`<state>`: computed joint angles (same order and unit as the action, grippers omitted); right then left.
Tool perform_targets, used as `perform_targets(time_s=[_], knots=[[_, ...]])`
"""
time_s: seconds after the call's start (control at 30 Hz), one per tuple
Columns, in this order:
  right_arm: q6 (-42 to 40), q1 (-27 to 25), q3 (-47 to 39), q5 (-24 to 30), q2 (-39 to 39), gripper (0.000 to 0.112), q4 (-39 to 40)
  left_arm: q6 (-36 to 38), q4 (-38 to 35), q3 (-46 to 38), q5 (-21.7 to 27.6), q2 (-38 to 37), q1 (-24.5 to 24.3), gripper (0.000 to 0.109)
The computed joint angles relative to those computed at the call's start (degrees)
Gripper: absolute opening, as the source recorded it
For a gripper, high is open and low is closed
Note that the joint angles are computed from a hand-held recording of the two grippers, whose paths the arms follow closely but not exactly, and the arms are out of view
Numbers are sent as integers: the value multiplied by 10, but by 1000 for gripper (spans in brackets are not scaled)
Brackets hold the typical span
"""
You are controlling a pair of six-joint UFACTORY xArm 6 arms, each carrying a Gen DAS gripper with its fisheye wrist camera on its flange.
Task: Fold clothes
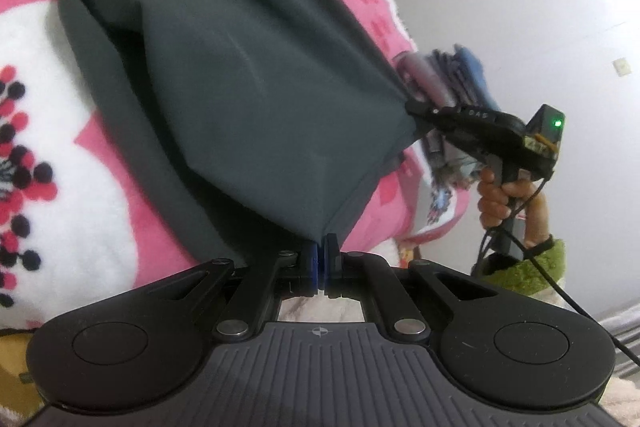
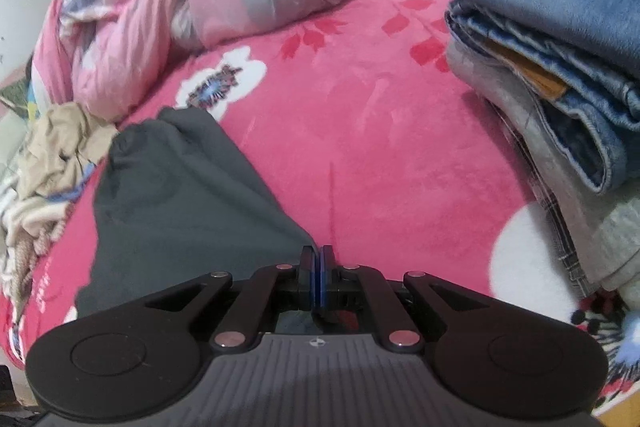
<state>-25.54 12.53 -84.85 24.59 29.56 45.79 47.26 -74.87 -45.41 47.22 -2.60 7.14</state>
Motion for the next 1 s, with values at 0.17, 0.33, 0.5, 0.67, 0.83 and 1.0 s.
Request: perform_targets(time_s=[0.17, 0.33, 0.5, 0.67, 0.83, 1.0], knots=[[-10, 0, 3, -6, 4, 2, -6, -31, 37, -4, -15, -2, -3, 0], [41, -5, -9, 4, 33, 4, -65, -50, 72, -3, -28, 8, -3, 0], [43, -6, 21, -15, 12, 13, -69, -42, 85, -6, -2, 15, 10, 0], [-42, 19, 101, -109, -64, 14, -5, 70, 38, 28, 18, -41, 49, 2], [-261, 78, 126, -106, -105, 14, 178, 104, -5, 19, -104, -49, 45, 15], [-302, 120, 115, -41, -89, 14, 226, 87, 13, -39, -254, 16, 16, 35]])
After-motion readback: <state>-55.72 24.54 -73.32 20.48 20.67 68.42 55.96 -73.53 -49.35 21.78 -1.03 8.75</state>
